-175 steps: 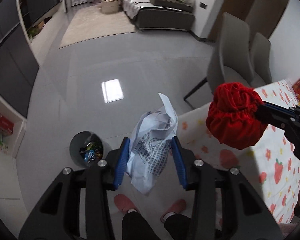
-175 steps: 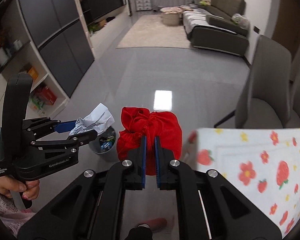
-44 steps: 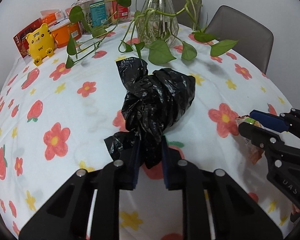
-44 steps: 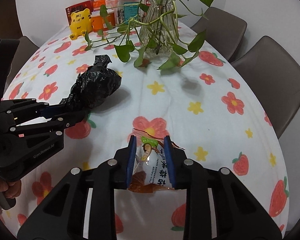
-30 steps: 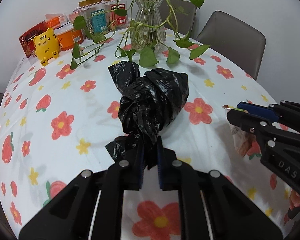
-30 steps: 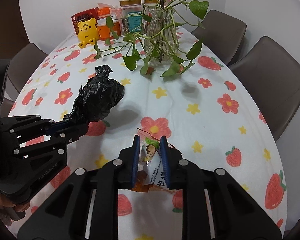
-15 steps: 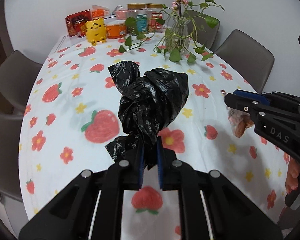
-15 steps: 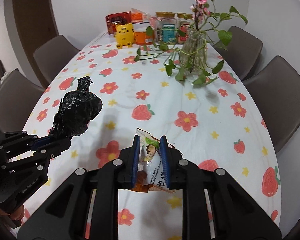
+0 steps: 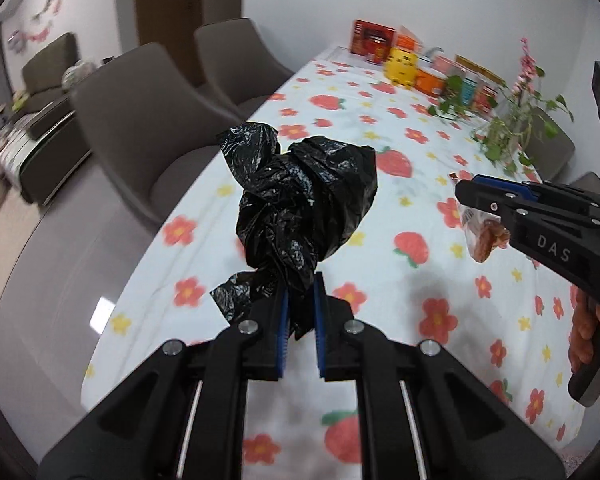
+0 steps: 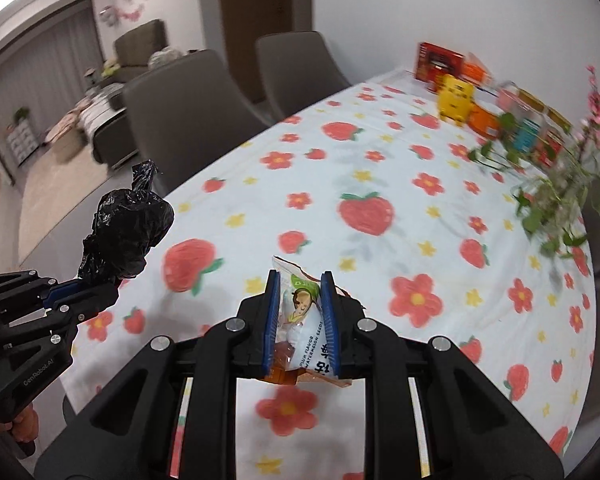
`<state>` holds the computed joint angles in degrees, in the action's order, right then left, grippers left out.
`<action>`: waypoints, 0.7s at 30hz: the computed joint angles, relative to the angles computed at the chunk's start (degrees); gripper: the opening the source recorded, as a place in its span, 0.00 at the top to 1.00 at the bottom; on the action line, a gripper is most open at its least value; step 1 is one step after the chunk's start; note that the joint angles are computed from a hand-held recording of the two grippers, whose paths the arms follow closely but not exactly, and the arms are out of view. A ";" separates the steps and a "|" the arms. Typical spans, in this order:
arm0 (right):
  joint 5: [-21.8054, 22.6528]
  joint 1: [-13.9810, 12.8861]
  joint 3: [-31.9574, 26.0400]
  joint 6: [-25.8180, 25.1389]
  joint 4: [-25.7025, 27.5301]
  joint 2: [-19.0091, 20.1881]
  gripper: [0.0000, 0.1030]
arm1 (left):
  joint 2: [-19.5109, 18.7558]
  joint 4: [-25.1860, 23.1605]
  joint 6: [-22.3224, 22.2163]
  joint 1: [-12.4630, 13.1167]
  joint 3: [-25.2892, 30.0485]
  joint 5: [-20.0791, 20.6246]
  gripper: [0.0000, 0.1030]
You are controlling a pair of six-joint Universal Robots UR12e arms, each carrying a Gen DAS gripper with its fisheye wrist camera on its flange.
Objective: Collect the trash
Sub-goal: 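Carry the black bag and snack packet over the floor bin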
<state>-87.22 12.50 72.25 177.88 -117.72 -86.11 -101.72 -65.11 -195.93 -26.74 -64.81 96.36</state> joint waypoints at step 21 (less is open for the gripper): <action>17.55 33.35 -16.19 -22.46 16.97 14.03 0.82 | 41.82 -27.33 -50.12 9.56 -35.52 14.75 0.89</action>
